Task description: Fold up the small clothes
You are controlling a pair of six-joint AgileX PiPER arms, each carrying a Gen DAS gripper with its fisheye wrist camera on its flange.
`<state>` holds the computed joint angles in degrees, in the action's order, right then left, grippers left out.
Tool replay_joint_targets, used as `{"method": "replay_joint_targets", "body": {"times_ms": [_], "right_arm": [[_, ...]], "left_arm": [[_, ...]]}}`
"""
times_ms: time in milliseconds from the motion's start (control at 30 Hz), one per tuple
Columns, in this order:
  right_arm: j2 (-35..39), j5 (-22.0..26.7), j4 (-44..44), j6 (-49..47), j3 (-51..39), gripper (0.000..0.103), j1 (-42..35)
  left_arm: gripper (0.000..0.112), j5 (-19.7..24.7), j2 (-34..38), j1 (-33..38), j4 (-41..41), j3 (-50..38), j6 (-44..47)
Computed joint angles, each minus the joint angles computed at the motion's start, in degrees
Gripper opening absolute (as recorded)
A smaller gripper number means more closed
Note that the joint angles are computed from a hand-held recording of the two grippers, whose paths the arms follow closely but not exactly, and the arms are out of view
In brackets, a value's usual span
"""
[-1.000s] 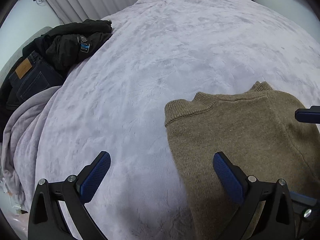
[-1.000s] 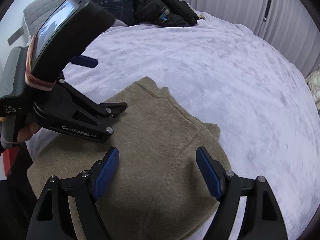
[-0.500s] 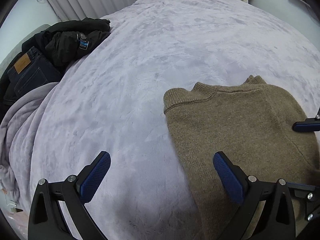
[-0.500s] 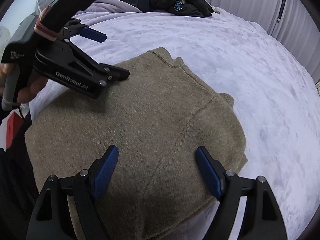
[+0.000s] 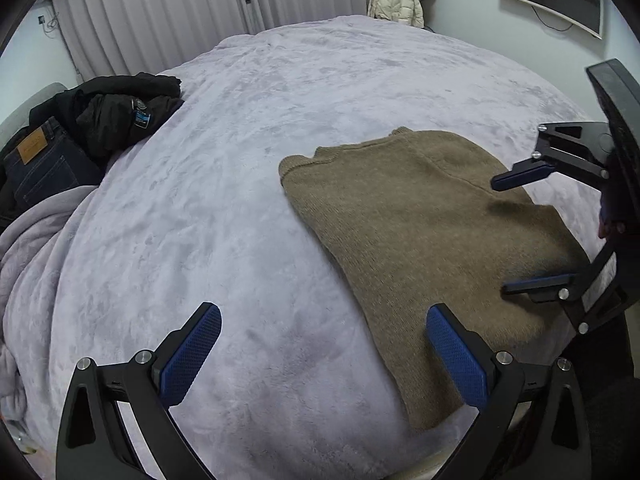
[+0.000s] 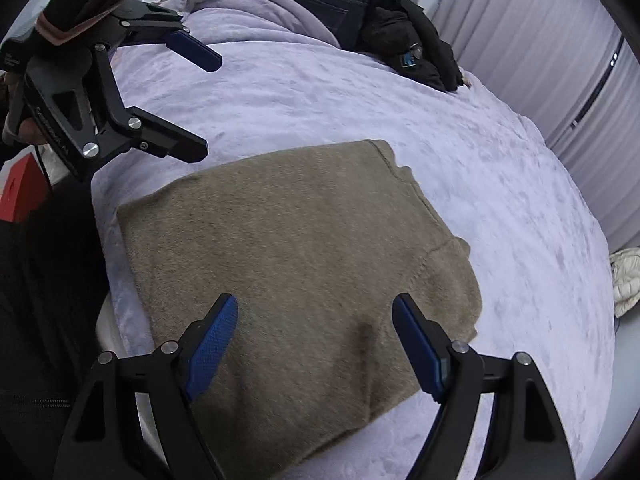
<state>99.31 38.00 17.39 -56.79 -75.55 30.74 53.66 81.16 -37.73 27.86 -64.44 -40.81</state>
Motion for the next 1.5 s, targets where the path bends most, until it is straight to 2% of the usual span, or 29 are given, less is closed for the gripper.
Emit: {"method": "replay_joint_targets", "body": {"times_ms": [67, 167, 300, 400, 533, 600, 667, 767, 867, 933, 1000, 1200, 1267, 1300, 1333, 1400, 1500], "right_arm": [[1.6, -0.1, -1.2, 0.4, -0.1, 0.082, 0.5], [4.2, 3.0, 2.6, -2.4, -1.6, 0.082, -2.5], [4.1, 1.8, 5.1, -5.6, 0.6, 0.085, -5.2], [4.1, 0.4, 6.6, -7.1, 1.6, 0.085, -5.7], [0.4, -2.0, 4.6, -2.2, 4.4, 0.085, -5.1], [-4.2, -3.0, 7.5, -3.1, 8.1, 0.085, -6.7], [-7.9, -0.8, 15.0, -8.6, 11.4, 0.085, -9.5], [-10.6, 5.0, 23.2, -13.4, 15.2, 0.085, -13.4], [-12.4, 4.0, 25.3, -14.8, 19.9, 0.083, -14.6], [-12.4, 4.4, 26.6, -14.8, 21.1, 0.073, -15.9], [-11.6, 7.4, 30.0, -16.8, 20.8, 0.066, -18.2], [-7.4, 12.4, 36.5, -19.5, 18.0, 0.065, -20.6], [-4.0, 14.7, 37.4, -17.6, 15.3, 0.046, -20.4], [-2.4, 13.8, 34.7, -14.5, 14.1, 0.008, -19.3], [-1.6, 12.4, 31.6, -11.7, 14.0, 0.005, -18.5], [-0.7, 14.8, 32.3, -12.7, 14.3, 0.005, -21.2], [-0.6, 15.6, 32.7, -11.3, 14.3, 0.004, -23.0]], "left_arm": [[0.103, 0.4, 1.3, -1.0, 1.3, 1.2, -1.2], [0.103, -1.8, 2.2, 2.4, -5.2, 3.4, 1.2], [0.103, -4.4, 2.7, 3.2, -7.2, 6.6, 0.0], [0.103, -4.6, 1.4, 3.4, -8.3, 7.0, -0.9], [0.103, -3.1, -4.4, 2.7, -7.1, 6.2, -2.5], [0.103, -3.7, -5.3, 3.3, -7.0, 5.2, -2.8], [0.103, -5.0, -3.2, 4.8, -8.9, 3.1, -1.6], [0.103, -5.3, 2.9, 6.1, -11.3, -1.6, -1.4], [0.103, -5.7, 7.3, 6.3, -13.5, -5.1, -1.2], [0.103, -4.3, 10.2, 5.2, -12.3, -7.3, -1.8], [0.103, -3.0, 11.9, 4.7, -11.9, -8.0, -2.2], [0.103, -6.9, 11.8, 8.3, -19.0, -5.4, 0.9], [0.103, -7.0, 11.8, 8.1, -18.9, -5.0, 0.3], [0.103, -7.0, 11.8, 8.0, -18.9, -5.0, 0.2], [0.103, -6.9, 11.9, 7.8, -19.1, -5.1, 0.3], [0.103, -7.1, 12.3, 7.2, -18.3, -5.2, -0.3], [0.103, -7.0, 13.1, 7.0, -18.1, -5.8, 0.1]]}}
